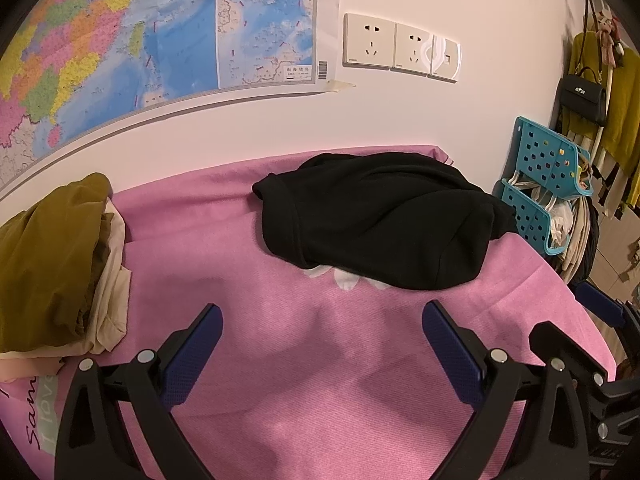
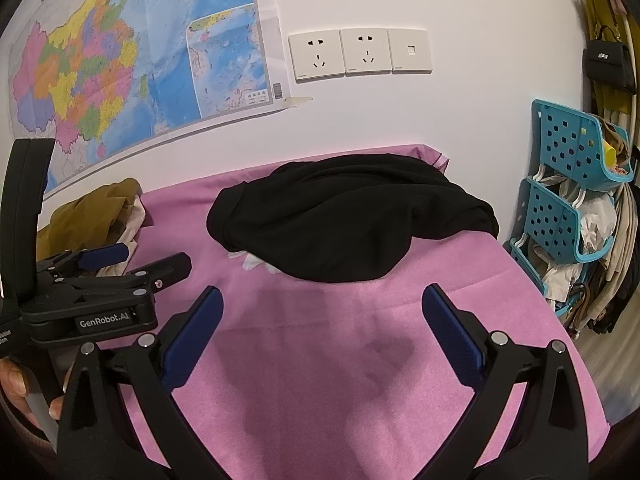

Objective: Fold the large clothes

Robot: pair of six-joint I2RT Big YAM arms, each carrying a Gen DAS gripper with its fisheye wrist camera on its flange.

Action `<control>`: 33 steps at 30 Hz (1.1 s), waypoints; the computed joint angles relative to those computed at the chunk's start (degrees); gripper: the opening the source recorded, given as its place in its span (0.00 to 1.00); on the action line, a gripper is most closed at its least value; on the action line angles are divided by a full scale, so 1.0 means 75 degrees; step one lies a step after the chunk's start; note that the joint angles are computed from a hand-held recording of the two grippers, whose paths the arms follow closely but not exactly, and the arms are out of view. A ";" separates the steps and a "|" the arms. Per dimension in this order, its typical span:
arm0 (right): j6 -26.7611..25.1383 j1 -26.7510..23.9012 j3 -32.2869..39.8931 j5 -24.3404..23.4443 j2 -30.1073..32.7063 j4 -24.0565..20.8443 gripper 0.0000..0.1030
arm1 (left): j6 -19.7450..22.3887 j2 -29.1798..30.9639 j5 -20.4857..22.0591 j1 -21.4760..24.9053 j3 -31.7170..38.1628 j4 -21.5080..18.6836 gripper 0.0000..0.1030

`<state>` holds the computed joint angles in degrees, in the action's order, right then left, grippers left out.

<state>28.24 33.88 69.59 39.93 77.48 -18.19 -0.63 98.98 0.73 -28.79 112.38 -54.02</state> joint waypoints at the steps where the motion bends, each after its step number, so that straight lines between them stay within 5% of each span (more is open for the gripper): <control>1: -0.0002 0.0000 0.0006 0.0002 0.0003 -0.0015 0.95 | -0.0004 0.0030 0.0002 0.0001 0.0047 -0.0031 0.93; 25: -0.0207 -0.0192 0.0347 -0.0304 0.0246 -0.0325 0.95 | -0.0112 0.0383 0.0007 0.0033 0.0475 -0.0465 0.93; 33: -0.1603 -0.0387 0.1458 -0.0706 0.1030 -0.1325 0.95 | -0.0348 0.0756 -0.0136 0.0238 0.0955 -0.0904 0.93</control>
